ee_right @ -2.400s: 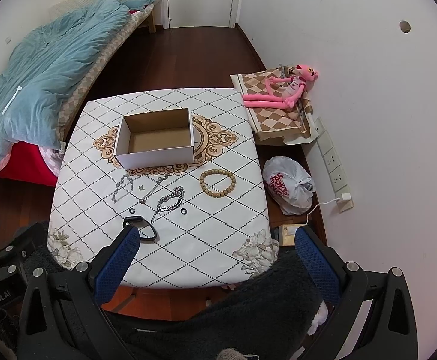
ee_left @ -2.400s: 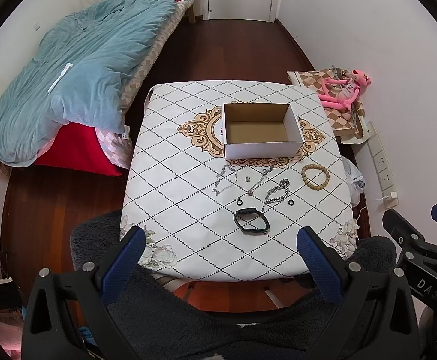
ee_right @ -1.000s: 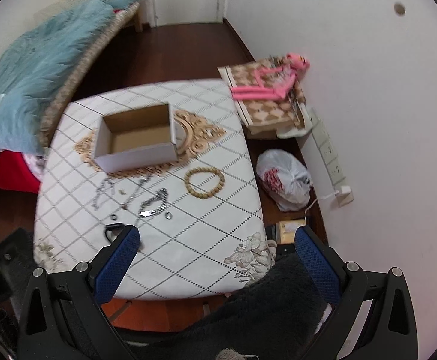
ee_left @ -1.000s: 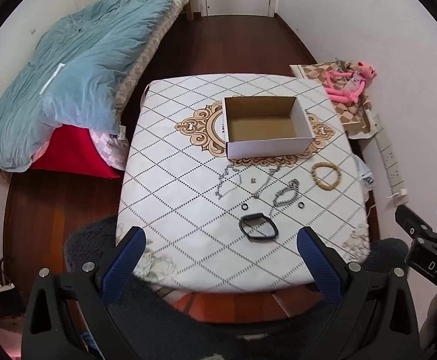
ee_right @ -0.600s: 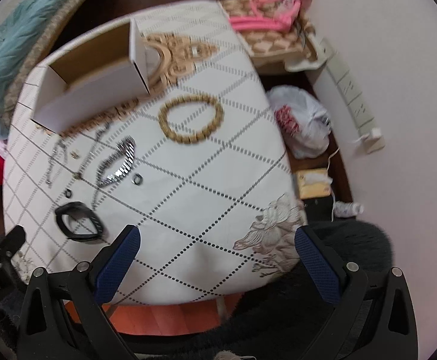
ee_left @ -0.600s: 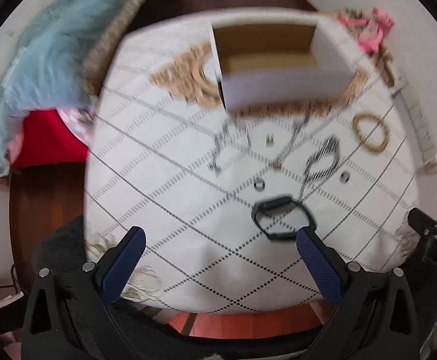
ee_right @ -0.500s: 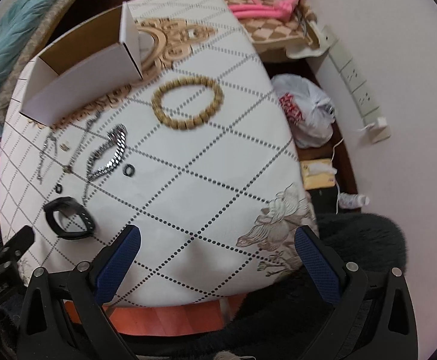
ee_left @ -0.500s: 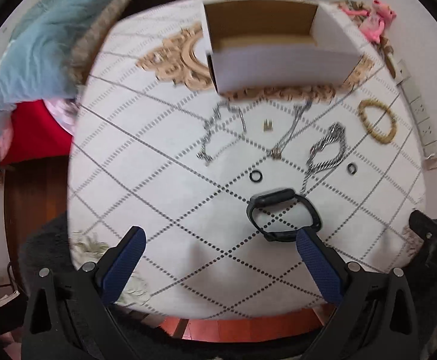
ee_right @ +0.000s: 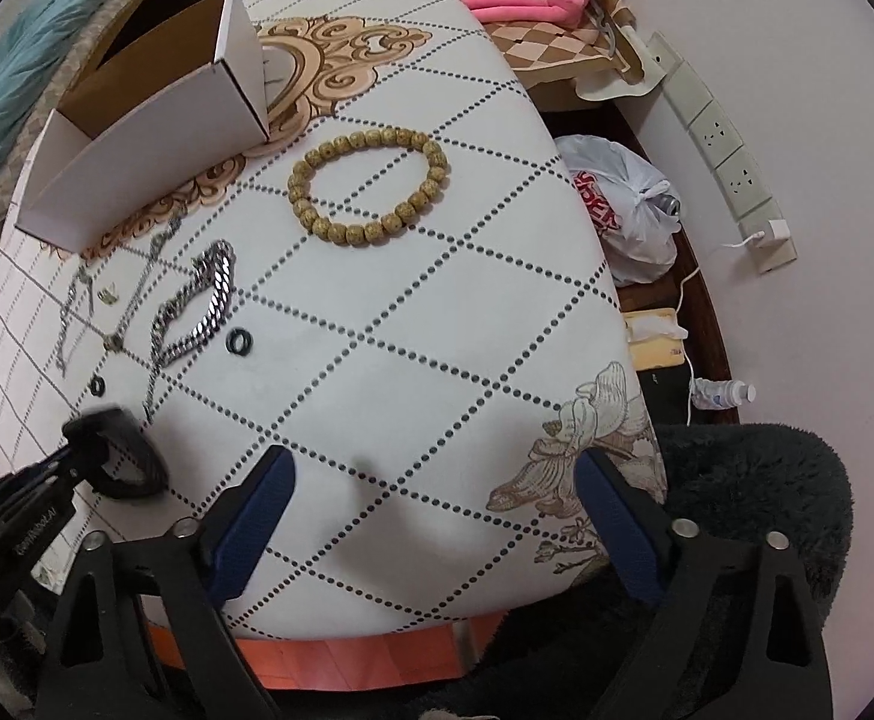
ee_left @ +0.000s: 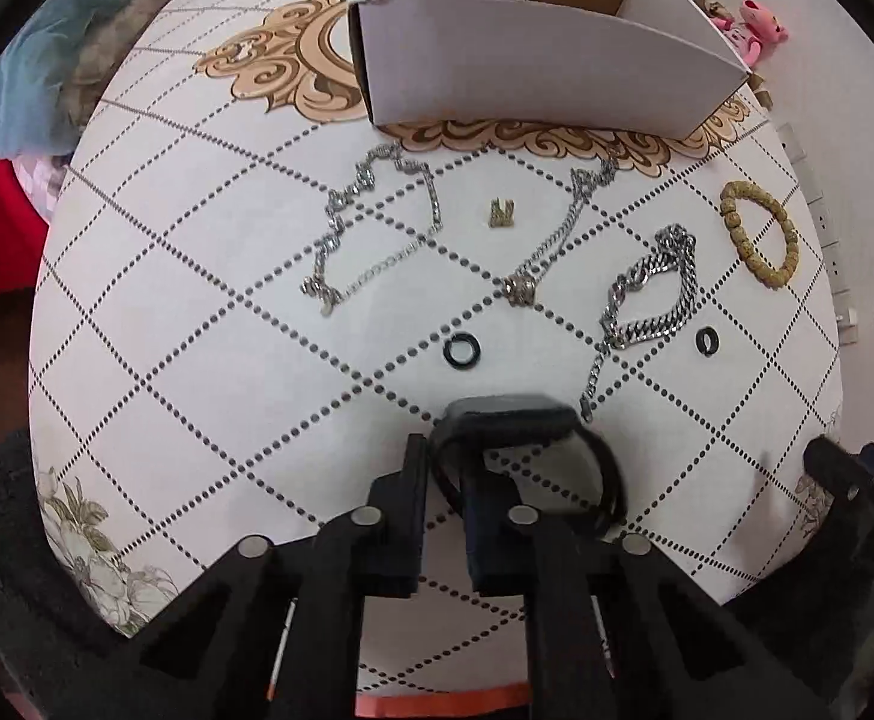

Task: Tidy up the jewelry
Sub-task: 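Move the left tool to the black watch while the right tool approaches the wooden bead bracelet, then grasp the black watch with the left tool while the right tool grasps the bead bracelet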

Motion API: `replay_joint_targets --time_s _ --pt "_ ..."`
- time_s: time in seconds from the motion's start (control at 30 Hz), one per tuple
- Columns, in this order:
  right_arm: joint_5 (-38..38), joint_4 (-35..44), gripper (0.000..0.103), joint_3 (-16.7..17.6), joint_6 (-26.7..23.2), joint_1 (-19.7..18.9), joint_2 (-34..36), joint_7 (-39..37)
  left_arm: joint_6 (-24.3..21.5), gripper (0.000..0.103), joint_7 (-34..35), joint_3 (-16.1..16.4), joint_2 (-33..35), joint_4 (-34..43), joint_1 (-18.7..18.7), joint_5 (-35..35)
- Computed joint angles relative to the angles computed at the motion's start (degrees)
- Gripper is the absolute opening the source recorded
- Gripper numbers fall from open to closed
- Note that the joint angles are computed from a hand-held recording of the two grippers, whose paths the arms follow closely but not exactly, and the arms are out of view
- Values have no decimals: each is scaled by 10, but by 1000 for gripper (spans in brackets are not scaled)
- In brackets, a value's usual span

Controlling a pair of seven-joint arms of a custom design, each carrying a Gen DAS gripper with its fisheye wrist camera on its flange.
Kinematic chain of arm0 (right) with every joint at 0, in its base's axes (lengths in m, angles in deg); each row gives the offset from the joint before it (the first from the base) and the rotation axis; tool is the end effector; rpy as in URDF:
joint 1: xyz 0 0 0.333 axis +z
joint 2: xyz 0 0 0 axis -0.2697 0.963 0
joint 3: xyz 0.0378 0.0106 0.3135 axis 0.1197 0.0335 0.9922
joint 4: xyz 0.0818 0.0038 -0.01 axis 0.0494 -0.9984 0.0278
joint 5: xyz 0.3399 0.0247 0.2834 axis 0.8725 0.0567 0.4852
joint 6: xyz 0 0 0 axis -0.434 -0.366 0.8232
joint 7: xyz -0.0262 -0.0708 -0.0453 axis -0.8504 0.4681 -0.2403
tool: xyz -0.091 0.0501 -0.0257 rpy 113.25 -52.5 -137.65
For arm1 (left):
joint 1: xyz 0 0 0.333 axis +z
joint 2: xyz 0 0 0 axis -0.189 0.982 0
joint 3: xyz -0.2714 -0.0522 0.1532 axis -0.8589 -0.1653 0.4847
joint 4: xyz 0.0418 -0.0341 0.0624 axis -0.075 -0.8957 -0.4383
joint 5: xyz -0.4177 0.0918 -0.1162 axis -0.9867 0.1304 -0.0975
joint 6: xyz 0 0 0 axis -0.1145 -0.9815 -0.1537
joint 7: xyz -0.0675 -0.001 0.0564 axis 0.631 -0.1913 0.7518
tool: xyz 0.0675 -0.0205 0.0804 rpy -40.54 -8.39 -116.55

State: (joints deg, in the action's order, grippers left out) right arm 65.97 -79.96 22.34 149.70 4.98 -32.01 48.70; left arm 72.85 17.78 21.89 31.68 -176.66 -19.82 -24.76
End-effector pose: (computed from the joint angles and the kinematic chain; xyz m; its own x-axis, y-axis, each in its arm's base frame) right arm 0.4163 0.2423 0.4916 -0.2606 -0.9654 -0.0038 -0.9532 0.2579 -0.1579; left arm 0.4364 -0.1452 0.4935 -0.0911 -0.9931 0.0744 -0.9882 0.0809 -0.1299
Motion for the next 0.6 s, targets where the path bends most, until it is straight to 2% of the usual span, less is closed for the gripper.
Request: replay_joint_targets --time_s 0.27,0.37,0.47,0.53,0.57,0.6 --pt "-5 13 79 -19 55 -26 21 -2 26 4 -5 -5 5 29 12 36" --pt "-17 32 76 -22 82 -40 53 7 27 4 -9 -9 17 50 15 48" --pt "-19 58 68 -27 93 -47 96 13 31 4 -12 -12 34 66 14 55" --pt "-25 73 66 -29 98 -50 121 17 52 4 -8 -7 30 44 14 55" --pt "-28 79 64 -30 98 -50 131 16 55 4 -10 -10 34 48 14 57" --pt "-27 85 57 -32 97 -49 141 14 60 4 -10 -9 39 48 15 58"
